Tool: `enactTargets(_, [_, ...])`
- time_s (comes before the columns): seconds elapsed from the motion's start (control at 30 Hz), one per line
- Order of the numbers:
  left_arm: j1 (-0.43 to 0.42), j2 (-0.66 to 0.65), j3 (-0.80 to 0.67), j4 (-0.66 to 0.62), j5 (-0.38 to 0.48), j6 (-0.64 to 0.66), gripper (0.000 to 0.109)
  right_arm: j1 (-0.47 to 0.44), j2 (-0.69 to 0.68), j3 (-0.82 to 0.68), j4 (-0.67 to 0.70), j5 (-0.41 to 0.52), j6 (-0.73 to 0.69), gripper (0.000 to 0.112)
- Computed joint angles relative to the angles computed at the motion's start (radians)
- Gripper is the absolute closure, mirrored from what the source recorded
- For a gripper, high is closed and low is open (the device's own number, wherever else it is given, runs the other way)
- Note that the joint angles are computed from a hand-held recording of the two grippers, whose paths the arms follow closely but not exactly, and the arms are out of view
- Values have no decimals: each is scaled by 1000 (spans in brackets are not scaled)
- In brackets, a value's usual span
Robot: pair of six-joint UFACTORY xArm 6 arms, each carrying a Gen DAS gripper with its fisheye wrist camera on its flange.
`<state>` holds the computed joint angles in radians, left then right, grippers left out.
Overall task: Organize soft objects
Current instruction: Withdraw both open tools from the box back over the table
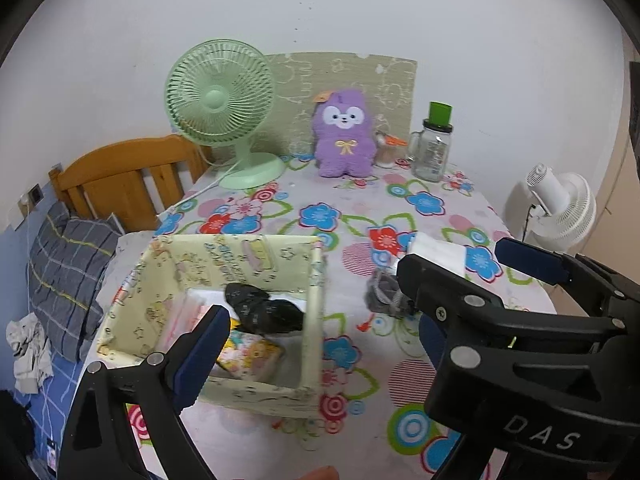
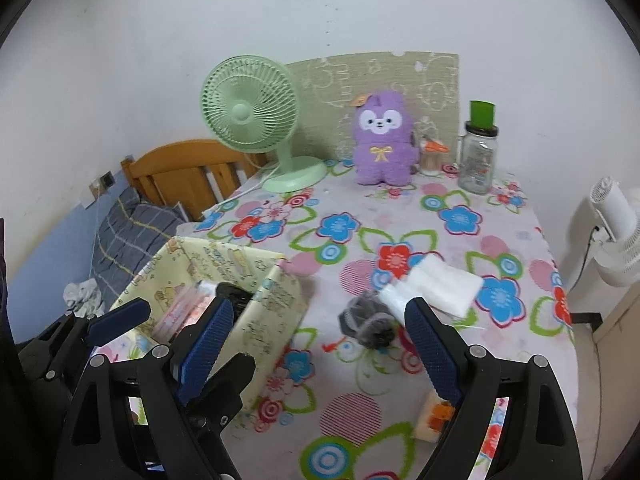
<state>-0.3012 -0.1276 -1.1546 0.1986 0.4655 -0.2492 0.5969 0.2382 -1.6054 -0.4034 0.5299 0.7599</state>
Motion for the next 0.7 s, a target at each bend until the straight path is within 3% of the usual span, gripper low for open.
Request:
enactTargets(0.3, [-66,27,-17,-34,10,13,12,-37,-128,166,-99,10,117,22])
enactTargets(0.7, [-149,85,-50,-57,30,35,12,-90,-240,332,-115,7,182,22])
